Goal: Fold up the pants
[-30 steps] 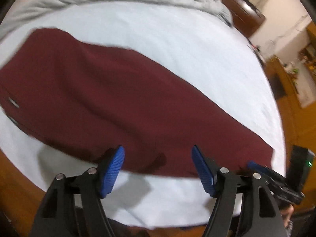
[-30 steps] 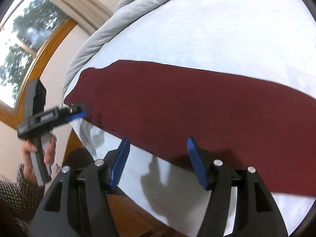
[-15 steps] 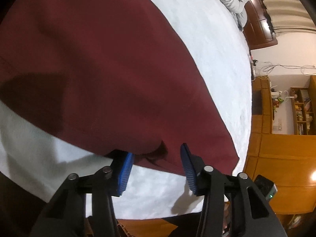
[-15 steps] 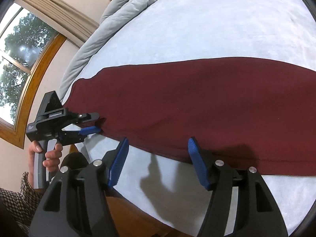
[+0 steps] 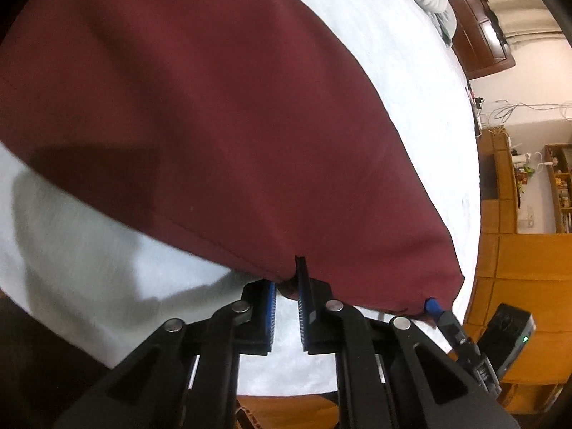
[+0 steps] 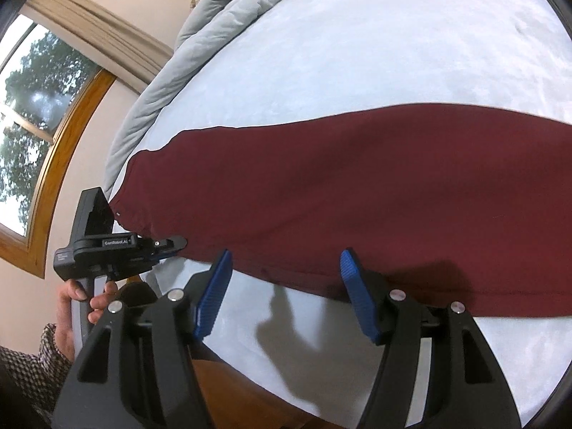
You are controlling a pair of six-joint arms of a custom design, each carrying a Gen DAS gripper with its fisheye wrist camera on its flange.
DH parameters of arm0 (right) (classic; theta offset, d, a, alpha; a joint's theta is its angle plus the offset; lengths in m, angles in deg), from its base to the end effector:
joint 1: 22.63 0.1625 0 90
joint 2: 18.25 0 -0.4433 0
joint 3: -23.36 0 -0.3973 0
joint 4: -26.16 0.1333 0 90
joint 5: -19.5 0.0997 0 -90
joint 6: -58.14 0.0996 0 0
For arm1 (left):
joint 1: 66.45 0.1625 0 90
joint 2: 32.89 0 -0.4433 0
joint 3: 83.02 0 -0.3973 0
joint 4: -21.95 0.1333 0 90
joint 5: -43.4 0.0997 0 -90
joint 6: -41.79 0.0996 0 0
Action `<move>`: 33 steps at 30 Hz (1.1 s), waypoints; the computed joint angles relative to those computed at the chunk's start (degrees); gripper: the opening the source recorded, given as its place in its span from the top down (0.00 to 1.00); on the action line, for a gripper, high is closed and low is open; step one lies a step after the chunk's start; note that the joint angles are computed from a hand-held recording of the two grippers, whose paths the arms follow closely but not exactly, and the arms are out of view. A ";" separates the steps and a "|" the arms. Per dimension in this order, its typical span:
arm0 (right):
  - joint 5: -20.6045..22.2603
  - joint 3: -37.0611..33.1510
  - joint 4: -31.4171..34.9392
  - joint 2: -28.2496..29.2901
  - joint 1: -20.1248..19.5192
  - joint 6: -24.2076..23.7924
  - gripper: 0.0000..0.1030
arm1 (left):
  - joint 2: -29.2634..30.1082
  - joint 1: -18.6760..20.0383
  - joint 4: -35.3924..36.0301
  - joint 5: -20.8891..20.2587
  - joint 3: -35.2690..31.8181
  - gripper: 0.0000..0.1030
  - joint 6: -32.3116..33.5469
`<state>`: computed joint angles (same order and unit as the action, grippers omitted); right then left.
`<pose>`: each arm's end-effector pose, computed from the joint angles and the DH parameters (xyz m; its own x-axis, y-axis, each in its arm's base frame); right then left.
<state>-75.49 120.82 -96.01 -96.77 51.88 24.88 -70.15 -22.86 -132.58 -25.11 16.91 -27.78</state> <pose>-0.0358 -0.5959 0.3942 -0.9409 -0.2760 0.1963 -0.3062 0.9409 -0.1449 -0.3449 -0.5628 -0.0115 -0.9053 -0.4134 -0.0974 -0.3566 0.8644 -0.3544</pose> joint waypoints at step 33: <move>13.75 -4.83 -3.42 -2.99 -16.19 25.61 0.49 | 10.26 -8.43 7.93 16.21 -15.94 0.25 17.20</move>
<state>-61.74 116.00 -99.43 -99.77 35.69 50.49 -59.88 -31.29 -124.65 -8.90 0.97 -10.58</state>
